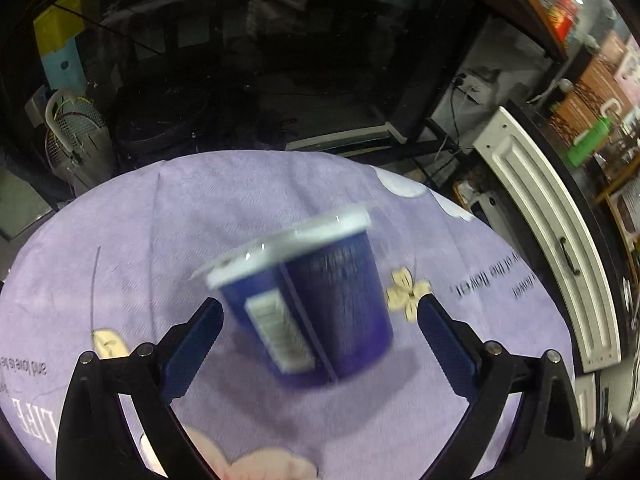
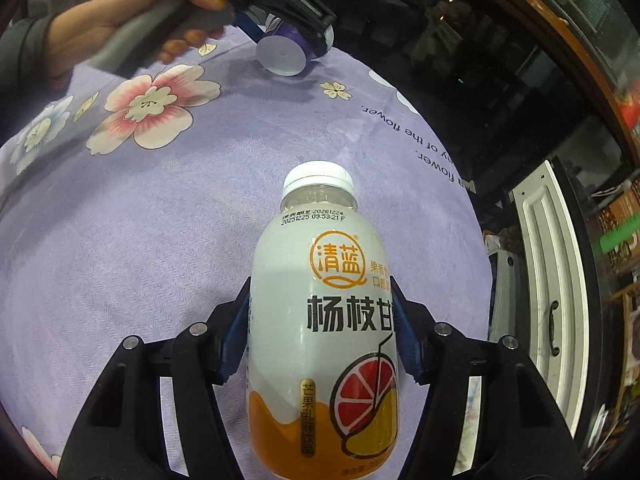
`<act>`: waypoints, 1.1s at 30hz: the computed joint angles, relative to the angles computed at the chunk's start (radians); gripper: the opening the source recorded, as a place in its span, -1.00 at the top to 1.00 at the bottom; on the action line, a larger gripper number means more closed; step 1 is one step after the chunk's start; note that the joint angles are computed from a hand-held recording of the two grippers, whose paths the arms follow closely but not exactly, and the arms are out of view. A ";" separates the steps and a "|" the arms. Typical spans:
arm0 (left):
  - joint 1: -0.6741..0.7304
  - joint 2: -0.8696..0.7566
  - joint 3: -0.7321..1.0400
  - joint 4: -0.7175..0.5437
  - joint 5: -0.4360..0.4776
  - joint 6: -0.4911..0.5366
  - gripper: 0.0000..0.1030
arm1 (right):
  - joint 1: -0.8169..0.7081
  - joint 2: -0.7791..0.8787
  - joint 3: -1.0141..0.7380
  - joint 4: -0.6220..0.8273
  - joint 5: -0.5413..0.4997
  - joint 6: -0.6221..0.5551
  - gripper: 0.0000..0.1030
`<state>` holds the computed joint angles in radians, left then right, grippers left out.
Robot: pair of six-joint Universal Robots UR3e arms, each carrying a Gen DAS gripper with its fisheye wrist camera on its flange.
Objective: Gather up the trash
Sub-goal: 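Grasp the white juice bottle with the right tool while the left tool grasps the blue yogurt cup, then carry the bottle and cup from the table to the bin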
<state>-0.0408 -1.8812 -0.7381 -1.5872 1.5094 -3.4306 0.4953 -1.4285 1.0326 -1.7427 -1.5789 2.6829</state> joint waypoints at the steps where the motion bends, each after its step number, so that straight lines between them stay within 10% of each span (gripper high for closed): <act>1: 0.000 -0.020 0.022 -0.008 0.003 -0.007 -0.72 | -0.003 -0.013 0.026 -0.015 0.008 0.005 -0.20; 5: -0.007 -0.053 0.039 -0.007 0.019 0.001 -0.33 | -0.008 -0.076 0.132 -0.079 0.026 0.034 -0.20; 22: -0.170 0.588 -0.672 0.321 0.111 -0.028 -0.31 | 0.101 -0.454 0.495 -0.218 0.026 0.315 -0.20; 33: -0.972 0.542 -0.561 0.310 0.679 -0.369 -0.31 | 0.546 -0.619 0.553 -0.139 -0.359 0.711 -0.21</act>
